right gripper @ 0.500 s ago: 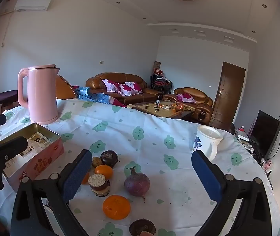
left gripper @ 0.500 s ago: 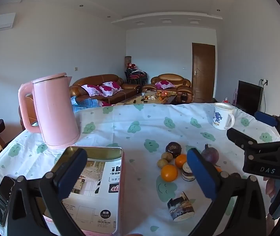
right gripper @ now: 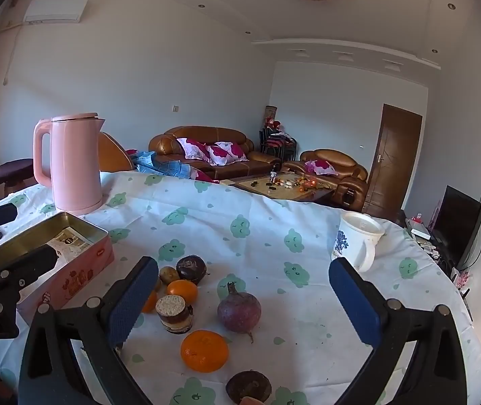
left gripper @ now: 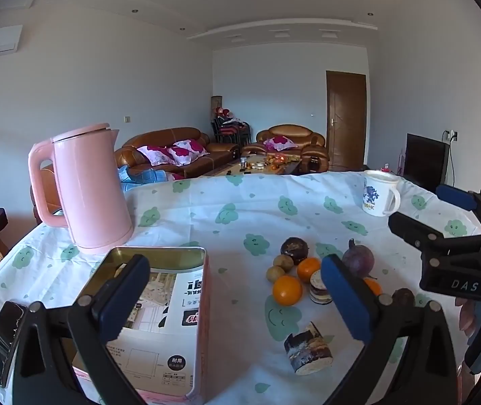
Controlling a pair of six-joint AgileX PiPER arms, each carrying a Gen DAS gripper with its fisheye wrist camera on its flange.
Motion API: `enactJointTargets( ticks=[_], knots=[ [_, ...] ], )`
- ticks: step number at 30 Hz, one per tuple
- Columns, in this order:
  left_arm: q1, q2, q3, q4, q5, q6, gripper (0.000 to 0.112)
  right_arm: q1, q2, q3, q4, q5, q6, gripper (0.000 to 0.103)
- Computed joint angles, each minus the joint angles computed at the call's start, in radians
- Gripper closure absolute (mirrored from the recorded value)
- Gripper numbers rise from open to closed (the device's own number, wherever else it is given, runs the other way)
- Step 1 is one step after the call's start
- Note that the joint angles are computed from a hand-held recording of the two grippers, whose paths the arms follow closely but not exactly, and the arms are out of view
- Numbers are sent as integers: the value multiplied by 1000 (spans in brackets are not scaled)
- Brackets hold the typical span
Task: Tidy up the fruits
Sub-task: 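Move both grippers toward the fruits and roll on the table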
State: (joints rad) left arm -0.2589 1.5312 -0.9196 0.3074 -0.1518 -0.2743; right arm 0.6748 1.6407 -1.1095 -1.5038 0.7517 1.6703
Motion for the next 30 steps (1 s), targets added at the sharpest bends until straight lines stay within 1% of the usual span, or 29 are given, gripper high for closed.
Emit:
enactJointTargets(
  ticks=[1,2,5,8,10,17,19,30],
  knots=[
    [0,0,2,15,-1,-15,9,-3,20,2,-30,-9,28,1],
    [-1,1,1,11,1,-12,9,-10,11,15,-42,-19,44,1],
    [-6,1,3,2,3,-1,9,-11,8,20,-46,-22,49,1],
    [-8,1,3,-27,3,28,9,-11,5,23,-47,-24,51,1],
    [-14,3,6,-114,-4,116,9,-10,7,23,-45,-24,50,1],
    [-22,9,11,-133,-9,141,9,-10,2,44,-54,-24,77,1],
    [-25,7,14,-172,-12,179,9,-11,3,44,-52,-27,78,1],
    [-25,4,21,-158,-14,169,9,-9,2,48,-53,-32,82,1]
  ],
)
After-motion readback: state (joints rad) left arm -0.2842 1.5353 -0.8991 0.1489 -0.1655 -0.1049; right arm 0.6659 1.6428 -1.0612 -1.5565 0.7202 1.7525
